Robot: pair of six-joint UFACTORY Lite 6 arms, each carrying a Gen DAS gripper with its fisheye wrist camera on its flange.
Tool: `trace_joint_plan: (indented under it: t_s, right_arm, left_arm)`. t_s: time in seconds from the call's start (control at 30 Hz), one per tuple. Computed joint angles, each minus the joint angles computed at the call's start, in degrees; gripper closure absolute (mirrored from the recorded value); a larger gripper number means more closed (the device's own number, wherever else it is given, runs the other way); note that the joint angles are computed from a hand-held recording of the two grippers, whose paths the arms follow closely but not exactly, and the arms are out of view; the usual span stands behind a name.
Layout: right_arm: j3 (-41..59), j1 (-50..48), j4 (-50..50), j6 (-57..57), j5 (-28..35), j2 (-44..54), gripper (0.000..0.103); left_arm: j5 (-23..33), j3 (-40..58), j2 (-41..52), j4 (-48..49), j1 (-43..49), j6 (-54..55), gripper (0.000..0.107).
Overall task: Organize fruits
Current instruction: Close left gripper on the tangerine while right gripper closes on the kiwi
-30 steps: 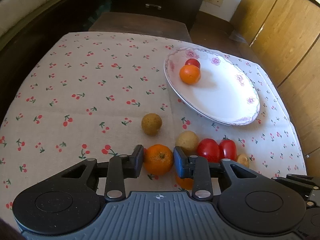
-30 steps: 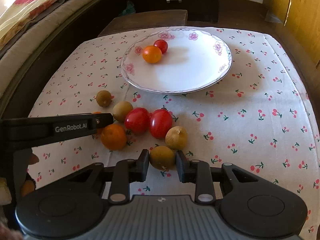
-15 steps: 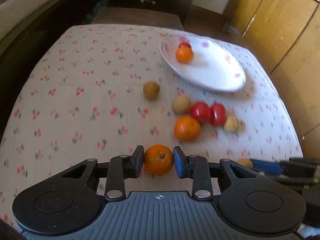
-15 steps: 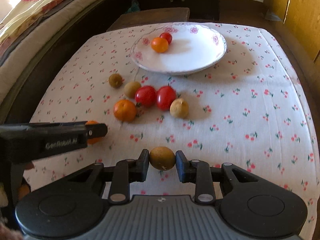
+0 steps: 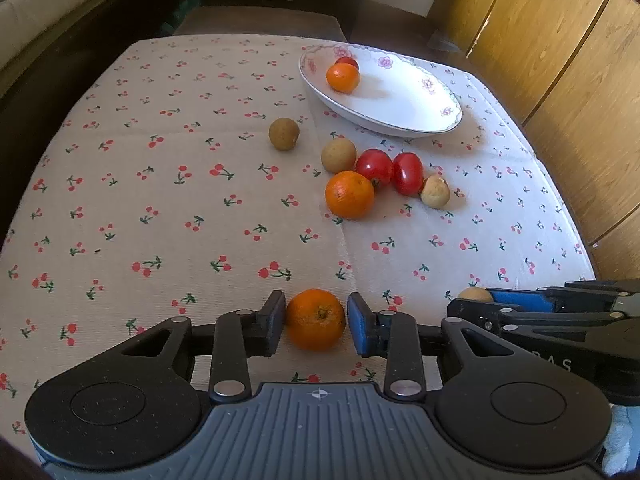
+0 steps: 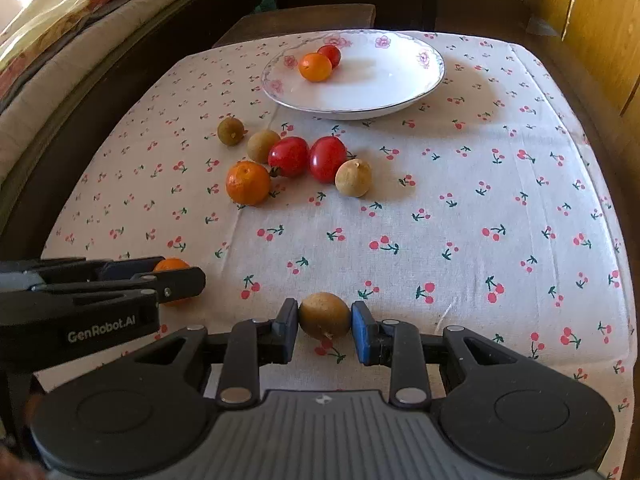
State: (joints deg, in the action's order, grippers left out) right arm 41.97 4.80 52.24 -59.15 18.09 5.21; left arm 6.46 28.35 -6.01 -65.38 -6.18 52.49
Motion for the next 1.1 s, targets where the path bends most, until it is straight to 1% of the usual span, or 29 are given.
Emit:
trace_joint_plan:
  t_s: [0.13, 0.2, 0.27, 0.47, 0.63, 0.7, 0.87, 1.0, 1.1]
  right_arm:
    - [0.8, -1.5, 3.0, -2.1, 1.2, 0.4, 0.072]
    - [1.0, -2.2, 3.7, -2.5, 1.6, 0.3, 0.071]
    - [1.4, -2.9, 4.0, -2.2, 2.3, 0.3, 0.066]
    - [2.0, -6.2, 6.6, -3.8, 5.4, -0.9, 0.06]
    - [2.5, -6.6, 5.3, -2.4, 5.5, -0.3, 0.058]
    - [2.3, -6.1, 4.6, -2.1, 5.3, -0.1, 0.058]
    - [2.0, -4.4, 3.3, -1.5, 4.0, 0.3, 0.058]
    - [2.1, -4.0, 3.4, -2.0, 3.6, 0.9, 0.058]
    - [2.1, -3.6, 3.2, -2.1, 3.2, 1.4, 0.057]
  left_arm:
    - [0.9, 0.2, 0.1, -6.7, 0.9, 6.5, 0.065]
    - [1.2, 0.2, -0.2, -8.5, 1.1, 8.0, 0.062]
    - [1.6, 0.1, -0.7, -8.8, 1.7, 8.0, 0.06]
    - [2.9, 0.1, -1.1, -8.4, 3.0, 6.5, 0.055]
    - [3.1, 0.0, -1.6, -8.8, 3.3, 6.3, 0.052]
    - [3.4, -0.2, -1.9, -9.0, 3.4, 6.2, 0.048]
    - [1.8, -0.9, -2.7, -4.1, 2.0, 1.2, 0.046]
    - [1.0, -1.1, -2.4, -2.6, 1.4, -0.6, 0.045]
    - [-0.5, -0.8, -1.5, 1.7, 0.0, -5.1, 0.045]
